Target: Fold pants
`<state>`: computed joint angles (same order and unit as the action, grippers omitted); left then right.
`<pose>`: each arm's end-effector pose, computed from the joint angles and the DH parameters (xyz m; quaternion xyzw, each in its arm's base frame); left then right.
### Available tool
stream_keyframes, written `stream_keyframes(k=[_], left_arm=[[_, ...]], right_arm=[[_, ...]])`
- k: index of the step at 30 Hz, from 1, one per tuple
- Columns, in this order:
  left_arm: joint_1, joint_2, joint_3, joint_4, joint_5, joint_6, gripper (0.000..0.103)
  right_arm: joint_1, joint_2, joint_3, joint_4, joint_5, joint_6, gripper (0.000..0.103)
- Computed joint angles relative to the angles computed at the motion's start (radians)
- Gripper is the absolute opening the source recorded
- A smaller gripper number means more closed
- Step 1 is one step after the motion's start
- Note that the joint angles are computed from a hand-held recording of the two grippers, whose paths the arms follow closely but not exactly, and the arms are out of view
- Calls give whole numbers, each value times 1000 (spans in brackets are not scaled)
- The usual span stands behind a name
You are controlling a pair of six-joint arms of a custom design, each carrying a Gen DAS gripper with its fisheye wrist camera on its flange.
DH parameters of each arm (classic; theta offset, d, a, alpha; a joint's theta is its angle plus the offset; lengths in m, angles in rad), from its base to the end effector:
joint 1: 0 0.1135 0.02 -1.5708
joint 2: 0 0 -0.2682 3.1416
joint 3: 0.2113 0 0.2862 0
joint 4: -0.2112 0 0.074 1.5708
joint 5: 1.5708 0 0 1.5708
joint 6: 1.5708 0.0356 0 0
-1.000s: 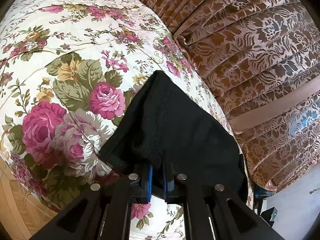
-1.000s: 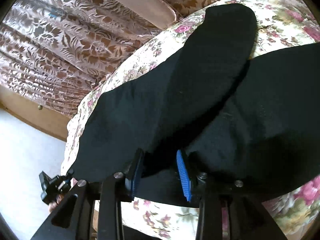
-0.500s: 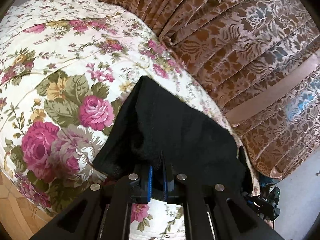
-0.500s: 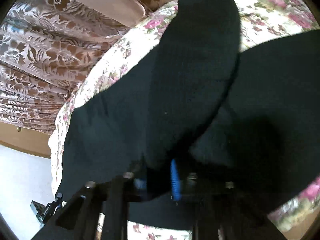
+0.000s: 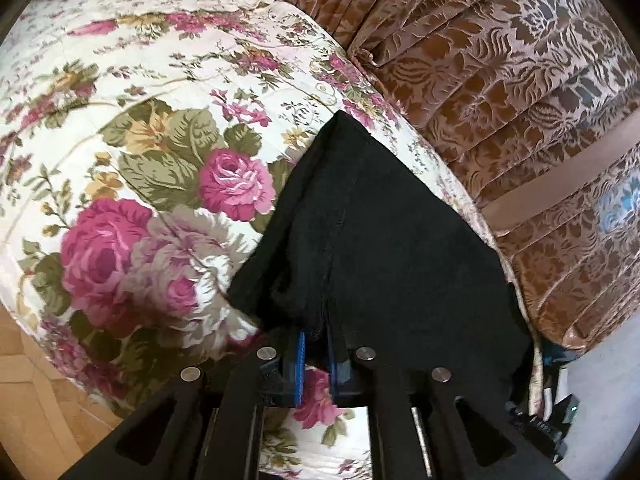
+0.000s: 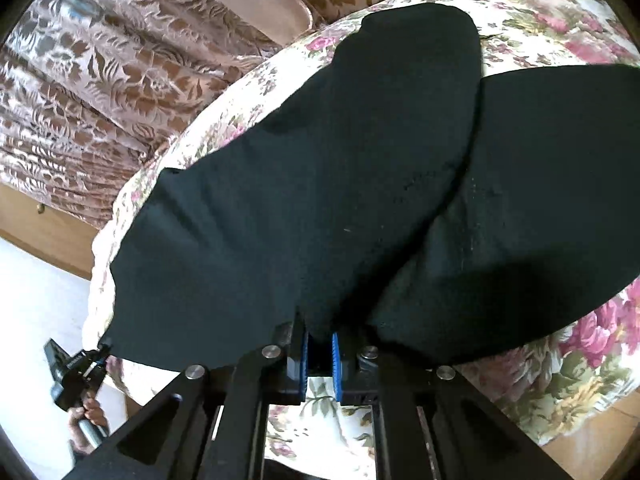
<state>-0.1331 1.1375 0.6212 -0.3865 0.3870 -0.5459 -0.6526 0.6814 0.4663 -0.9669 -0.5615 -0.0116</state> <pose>0.2427 -0.0461 0.1870 -0.1283 0.9203 -0.2784 0.2429 0.1207 -0.0684 0.1850 0.2462 0.9116 0.1965 0.2642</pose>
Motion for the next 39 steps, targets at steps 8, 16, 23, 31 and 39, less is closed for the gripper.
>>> stream_keyframes(k=[8, 16, 23, 31, 39], left_arm=[[15, -89, 79, -170, -217, -23, 35], [-134, -127, 99, -93, -269, -65, 36], [-405, 159, 224, 36, -237, -52, 36], [-547, 383, 357, 121, -157, -59, 36], [-625, 457, 416, 142, -128, -38, 36]], right_arm=[[-209, 95, 101, -120, -114, -278, 29], [-127, 366, 395, 134, 55, -171, 37], [128, 921, 830, 255, 349, 42, 37], [261, 1287, 1108, 164, 702, 30, 34], [86, 1056, 900, 270, 438, 40, 6]])
